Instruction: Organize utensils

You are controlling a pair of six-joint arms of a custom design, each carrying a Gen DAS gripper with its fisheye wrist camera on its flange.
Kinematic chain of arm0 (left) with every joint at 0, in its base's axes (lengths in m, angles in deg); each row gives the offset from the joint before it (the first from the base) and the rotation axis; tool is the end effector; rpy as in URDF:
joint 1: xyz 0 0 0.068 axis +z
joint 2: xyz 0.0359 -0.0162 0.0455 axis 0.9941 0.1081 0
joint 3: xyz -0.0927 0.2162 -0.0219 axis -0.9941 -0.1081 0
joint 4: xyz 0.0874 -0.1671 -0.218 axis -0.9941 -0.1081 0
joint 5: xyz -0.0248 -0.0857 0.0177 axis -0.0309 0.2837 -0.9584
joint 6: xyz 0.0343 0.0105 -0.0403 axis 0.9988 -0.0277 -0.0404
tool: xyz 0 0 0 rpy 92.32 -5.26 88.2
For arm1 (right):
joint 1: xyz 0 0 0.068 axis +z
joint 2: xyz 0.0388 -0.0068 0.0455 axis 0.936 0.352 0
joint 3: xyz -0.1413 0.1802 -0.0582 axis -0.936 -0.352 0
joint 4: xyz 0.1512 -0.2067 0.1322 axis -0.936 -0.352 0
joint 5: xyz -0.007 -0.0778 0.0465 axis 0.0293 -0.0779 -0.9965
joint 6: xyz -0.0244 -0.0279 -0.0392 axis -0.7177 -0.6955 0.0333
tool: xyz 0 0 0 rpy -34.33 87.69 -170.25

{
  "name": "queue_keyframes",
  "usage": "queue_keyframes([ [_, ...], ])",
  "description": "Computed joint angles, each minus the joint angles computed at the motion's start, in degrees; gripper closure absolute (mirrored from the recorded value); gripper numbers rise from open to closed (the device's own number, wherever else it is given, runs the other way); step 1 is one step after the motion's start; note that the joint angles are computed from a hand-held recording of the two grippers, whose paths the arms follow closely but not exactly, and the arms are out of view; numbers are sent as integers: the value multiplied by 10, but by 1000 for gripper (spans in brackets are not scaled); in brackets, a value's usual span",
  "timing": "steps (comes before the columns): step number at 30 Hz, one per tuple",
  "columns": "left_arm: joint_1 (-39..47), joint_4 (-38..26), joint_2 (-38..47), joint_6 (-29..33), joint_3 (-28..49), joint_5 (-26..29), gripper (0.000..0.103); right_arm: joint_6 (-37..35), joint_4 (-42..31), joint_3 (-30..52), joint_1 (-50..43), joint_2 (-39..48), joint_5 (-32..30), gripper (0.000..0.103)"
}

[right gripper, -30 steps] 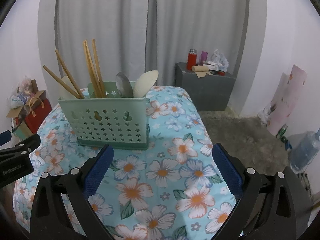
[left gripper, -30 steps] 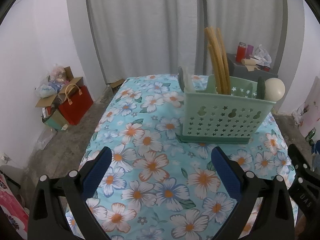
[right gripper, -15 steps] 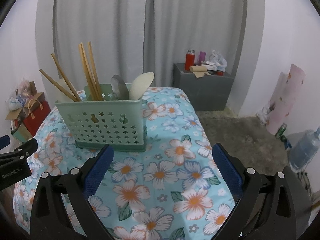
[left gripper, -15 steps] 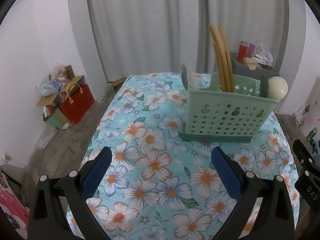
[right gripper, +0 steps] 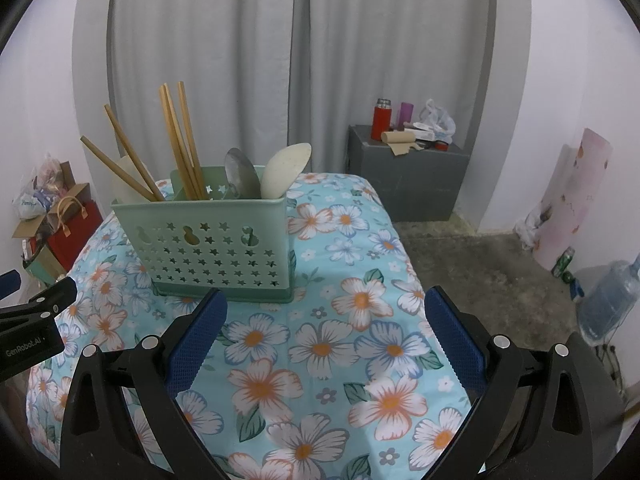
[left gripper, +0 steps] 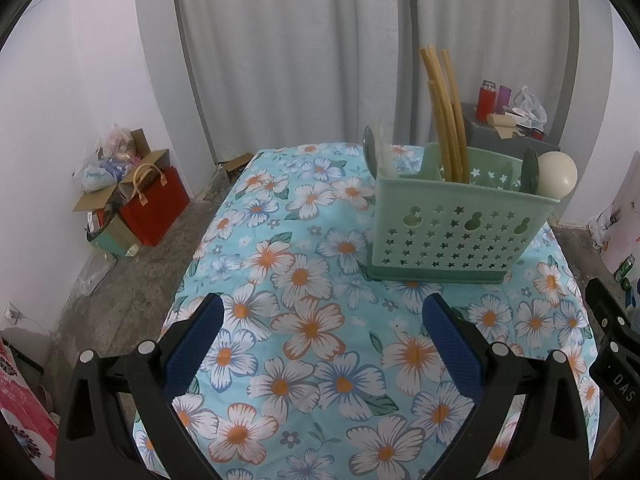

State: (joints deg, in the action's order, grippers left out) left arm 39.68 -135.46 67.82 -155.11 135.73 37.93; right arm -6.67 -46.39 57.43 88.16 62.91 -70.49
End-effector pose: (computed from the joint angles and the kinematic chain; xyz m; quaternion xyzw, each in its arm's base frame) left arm 0.1558 -0.1166 0.2951 -0.2749 0.8846 0.1446 0.3478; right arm 0.1900 0.0671 0.3092 -0.2620 0.8926 0.0533 0.3631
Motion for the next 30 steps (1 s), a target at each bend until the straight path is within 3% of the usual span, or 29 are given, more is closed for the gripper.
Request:
queue_keyframes([
  [30, 2, 1, -3, 5, -1, 1, 6, 3, -4, 5, 8, 0, 3, 8],
])
